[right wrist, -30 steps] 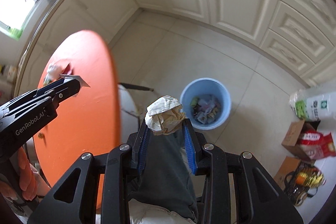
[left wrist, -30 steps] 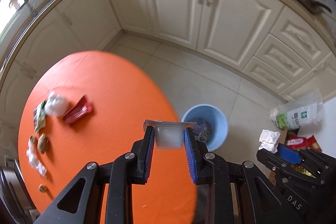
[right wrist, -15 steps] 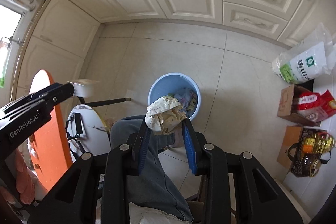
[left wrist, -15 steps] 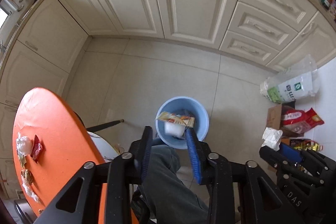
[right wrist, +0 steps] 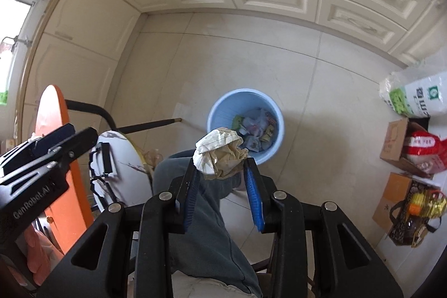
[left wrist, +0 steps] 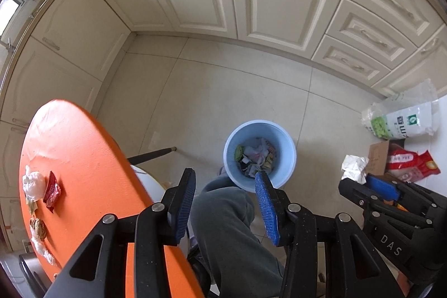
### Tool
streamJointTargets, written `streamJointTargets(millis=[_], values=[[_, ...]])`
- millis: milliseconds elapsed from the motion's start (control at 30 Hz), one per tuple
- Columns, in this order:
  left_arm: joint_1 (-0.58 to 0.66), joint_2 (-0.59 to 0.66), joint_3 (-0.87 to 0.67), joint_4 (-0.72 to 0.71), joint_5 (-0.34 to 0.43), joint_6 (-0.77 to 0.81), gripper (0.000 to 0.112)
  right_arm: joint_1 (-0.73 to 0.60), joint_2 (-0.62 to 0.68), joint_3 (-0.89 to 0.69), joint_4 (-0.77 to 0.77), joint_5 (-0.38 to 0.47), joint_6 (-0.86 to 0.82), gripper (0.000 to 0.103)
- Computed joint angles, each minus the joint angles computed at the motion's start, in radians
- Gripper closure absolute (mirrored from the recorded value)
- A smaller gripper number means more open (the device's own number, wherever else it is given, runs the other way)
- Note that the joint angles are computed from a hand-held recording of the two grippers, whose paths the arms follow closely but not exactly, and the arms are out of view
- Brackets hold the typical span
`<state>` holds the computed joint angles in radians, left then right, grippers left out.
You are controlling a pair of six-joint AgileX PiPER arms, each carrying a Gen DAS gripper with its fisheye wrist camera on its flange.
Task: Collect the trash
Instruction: 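Move both open tools back toward the orange table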
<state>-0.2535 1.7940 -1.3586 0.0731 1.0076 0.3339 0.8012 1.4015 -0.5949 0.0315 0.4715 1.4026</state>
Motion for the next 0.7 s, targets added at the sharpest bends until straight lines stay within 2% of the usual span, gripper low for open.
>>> streamJointTargets(millis=[33,100,167,433,700], values=[[0.012,0.001,-0.002,-0.002,-0.001,0.006,0.072,-0.002,0.01,-0.009,-0.001,-0.021,-0.007,0.064],[0.024,0.013,-0.011,0.001,-0.006,0.003,0.072,-0.011,0.033,-0.037,0.005,-0.023,-0.029,0.038],[0.047,0.003,-0.006,-0.006,-0.002,0.014,0.072,0.007,0.054,-0.077,-0.067,0.008,0.038,0.027],[0.1,0.01,-0.024,-0.032,0.012,0.074,0.072,-0.005,0.099,-0.142,-0.056,0.064,-0.005,0.027],[0.162,-0.042,-0.013,-0.076,0.037,0.165,0.072,0.034,0.083,-0.183,-0.118,0.131,0.08,0.027]])
